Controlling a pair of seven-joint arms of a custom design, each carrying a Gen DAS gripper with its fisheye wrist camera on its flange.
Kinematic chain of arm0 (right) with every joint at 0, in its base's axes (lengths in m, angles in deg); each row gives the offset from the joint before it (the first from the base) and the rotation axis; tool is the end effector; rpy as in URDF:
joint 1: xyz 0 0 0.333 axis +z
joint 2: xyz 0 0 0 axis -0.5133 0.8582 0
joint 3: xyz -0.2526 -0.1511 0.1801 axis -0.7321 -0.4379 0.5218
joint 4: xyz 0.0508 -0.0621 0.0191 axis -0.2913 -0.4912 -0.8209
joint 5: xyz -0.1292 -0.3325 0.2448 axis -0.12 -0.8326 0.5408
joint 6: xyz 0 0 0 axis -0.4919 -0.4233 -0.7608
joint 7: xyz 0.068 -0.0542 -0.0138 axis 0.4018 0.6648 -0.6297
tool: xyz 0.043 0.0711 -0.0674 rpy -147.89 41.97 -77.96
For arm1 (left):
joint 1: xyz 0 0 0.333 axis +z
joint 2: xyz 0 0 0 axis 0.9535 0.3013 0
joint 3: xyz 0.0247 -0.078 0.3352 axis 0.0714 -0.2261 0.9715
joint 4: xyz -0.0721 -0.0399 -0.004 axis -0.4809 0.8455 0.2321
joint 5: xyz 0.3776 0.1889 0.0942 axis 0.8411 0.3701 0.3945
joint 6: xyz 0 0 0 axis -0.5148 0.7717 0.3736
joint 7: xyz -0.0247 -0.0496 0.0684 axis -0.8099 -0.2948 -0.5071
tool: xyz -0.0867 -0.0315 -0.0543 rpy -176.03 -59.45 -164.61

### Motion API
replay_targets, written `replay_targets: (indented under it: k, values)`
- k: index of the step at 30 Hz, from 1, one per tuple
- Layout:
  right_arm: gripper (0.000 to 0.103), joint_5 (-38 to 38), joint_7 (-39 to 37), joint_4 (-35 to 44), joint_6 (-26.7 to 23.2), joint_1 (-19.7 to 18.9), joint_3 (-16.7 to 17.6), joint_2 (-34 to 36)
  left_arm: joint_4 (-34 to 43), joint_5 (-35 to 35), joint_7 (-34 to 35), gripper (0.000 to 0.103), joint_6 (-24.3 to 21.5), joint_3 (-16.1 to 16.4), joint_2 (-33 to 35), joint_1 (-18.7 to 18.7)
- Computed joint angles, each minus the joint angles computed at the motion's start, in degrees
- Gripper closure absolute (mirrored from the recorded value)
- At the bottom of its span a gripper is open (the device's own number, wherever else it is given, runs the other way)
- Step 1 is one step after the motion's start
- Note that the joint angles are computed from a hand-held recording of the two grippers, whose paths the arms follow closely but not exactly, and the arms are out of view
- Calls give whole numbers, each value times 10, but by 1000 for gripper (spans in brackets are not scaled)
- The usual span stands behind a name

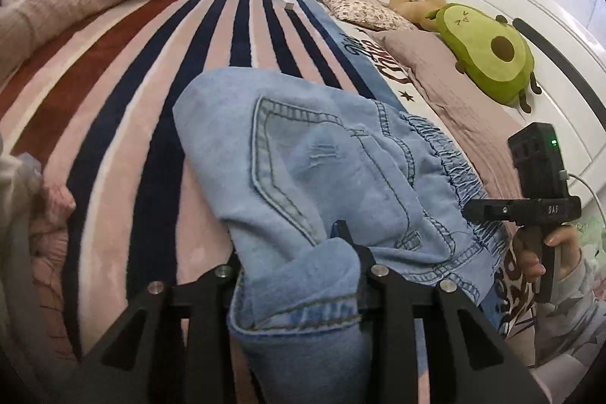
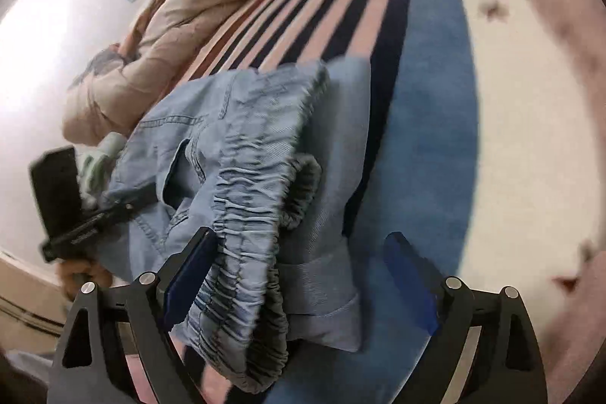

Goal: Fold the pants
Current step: 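Grasp the folded jeans bundle with the left tool while the right tool grips the cuffs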

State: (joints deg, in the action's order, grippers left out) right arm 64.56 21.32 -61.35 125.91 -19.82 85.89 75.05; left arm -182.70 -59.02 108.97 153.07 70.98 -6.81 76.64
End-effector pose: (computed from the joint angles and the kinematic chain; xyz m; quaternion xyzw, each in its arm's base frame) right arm 0.6598 0.2537 0.4347 -0.6760 0.6230 0.1164 0.3759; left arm 0.6526 -0.0242 0.4559 -0.5721 0.7332 -0.3638 0.0520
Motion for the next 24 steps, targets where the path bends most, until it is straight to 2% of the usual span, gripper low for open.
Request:
replay_targets:
  k: [1,2,3,4,6,8,11,16,24]
  values:
    - [19,31,-21,5,-18,-11,8,6,-1,0,0,74,1,0,0,0]
    - [33,57,-40,11,-42,-20,14,11,-1,-1,1,74,1,0,-1,-1]
    - [35,59,-40,14,-52,-18,12,14,-2,-3,2,74,2,-1,-2,-1]
    - [37,54,-42,12,-43,-12,9,12,-5,-9,7,74,4,-1,-5,-1]
    - [60,69,-55,4,-32,-9,10,0,-9,-26,19,75,6,-2,-12,-1]
    - [68,80,-72,-7,-8,-1,8,-20,-12,-40,33,76,10,-1,-20,-2]
    - [72,82,-84,-10,7,14,4,-41,-20,-59,51,76,21,1,-38,-6]
    - [73,49,-75,0,45,46,-1,-63,-31,-90,84,76,32,16,-75,-9]
    - [73,24,-65,37,84,78,8,-65,-44,-127,133,77,38,51,-127,-9]
